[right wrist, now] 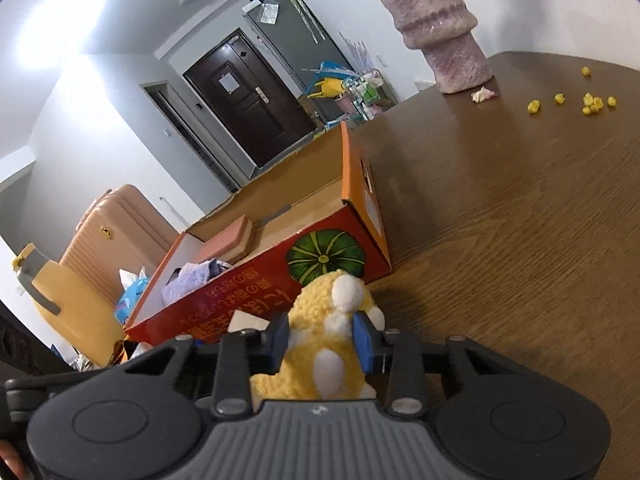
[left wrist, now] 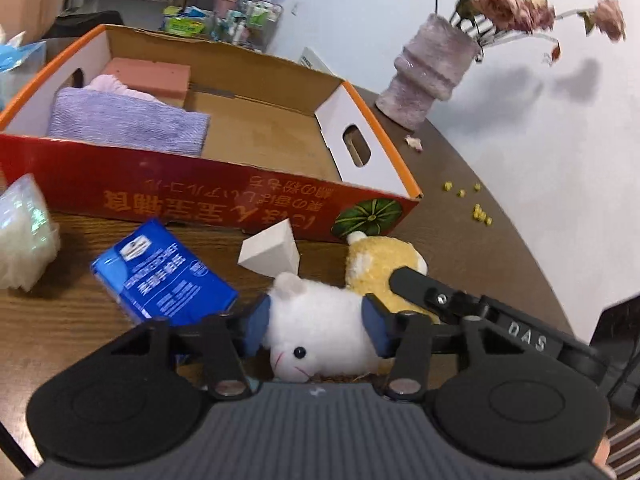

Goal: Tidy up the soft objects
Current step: 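Close both grippers together on the white-and-yellow plush toy, then carry the white-and-yellow plush into the box and open both grippers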

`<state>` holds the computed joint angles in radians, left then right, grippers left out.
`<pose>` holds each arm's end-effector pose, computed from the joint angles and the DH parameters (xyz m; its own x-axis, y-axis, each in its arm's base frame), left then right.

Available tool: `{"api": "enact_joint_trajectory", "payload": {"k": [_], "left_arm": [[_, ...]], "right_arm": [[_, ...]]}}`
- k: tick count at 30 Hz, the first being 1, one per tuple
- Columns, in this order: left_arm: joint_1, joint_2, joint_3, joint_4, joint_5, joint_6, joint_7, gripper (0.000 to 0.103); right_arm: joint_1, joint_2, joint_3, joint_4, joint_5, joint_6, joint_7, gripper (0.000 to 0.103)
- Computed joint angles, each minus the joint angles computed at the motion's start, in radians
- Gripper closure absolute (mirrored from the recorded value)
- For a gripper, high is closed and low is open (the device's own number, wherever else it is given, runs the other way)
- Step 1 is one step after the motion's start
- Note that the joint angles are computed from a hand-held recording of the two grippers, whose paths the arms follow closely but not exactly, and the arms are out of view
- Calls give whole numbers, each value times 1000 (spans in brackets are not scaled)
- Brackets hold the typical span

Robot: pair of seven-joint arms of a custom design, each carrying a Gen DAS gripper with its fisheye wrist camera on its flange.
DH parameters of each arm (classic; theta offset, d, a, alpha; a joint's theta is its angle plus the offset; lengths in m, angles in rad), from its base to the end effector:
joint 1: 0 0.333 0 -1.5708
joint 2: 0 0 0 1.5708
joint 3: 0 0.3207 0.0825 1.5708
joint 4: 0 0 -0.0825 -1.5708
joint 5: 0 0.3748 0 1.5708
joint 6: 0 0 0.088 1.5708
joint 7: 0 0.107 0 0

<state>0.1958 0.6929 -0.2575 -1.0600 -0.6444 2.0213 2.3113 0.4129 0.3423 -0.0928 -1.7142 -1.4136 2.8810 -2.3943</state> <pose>0.7648 -0.0129 0.4881 -0.5675 -0.7043 0.4265 -0.7636 0.2564 -0.5927 0.6163 0.2718 0.4536 -0.3079 -0.7499 -0.5855 -0.3651 0.6614 -0.6551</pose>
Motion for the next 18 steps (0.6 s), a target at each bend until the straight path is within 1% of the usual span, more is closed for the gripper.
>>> {"api": "enact_joint_trajectory", "payload": {"k": [2, 3, 5, 7, 10, 14, 16, 18], "left_arm": [[28, -62, -14, -80, -44, 37, 43, 54], [42, -91, -20, -115, -70, 45, 74, 54], [76, -151, -24, -175, -132, 36, 129, 55], [102, -203, -17, -224, -194, 5, 164, 56], [126, -303, 13, -339, -279, -1, 211, 60], [133, -402, 63, -458, -358, -17, 292, 62], [121, -427, 89, -488, -376, -20, 308, 64], [105, -427, 112, -478, -370, -34, 278, 65]], "right_arm": [[27, -39, -10, -18, -100, -21, 87, 71], [31, -58, 1, -26, -132, -42, 106, 71], [36, -105, 28, -50, -185, -92, 132, 72], [36, -143, 59, -71, -207, -139, 131, 72], [29, -192, 106, -105, -229, -188, 135, 73], [37, -243, 161, -151, -251, -261, 146, 73], [38, -251, 178, -156, -253, -286, 137, 74], [38, -261, 189, -159, -255, -302, 142, 75]]}}
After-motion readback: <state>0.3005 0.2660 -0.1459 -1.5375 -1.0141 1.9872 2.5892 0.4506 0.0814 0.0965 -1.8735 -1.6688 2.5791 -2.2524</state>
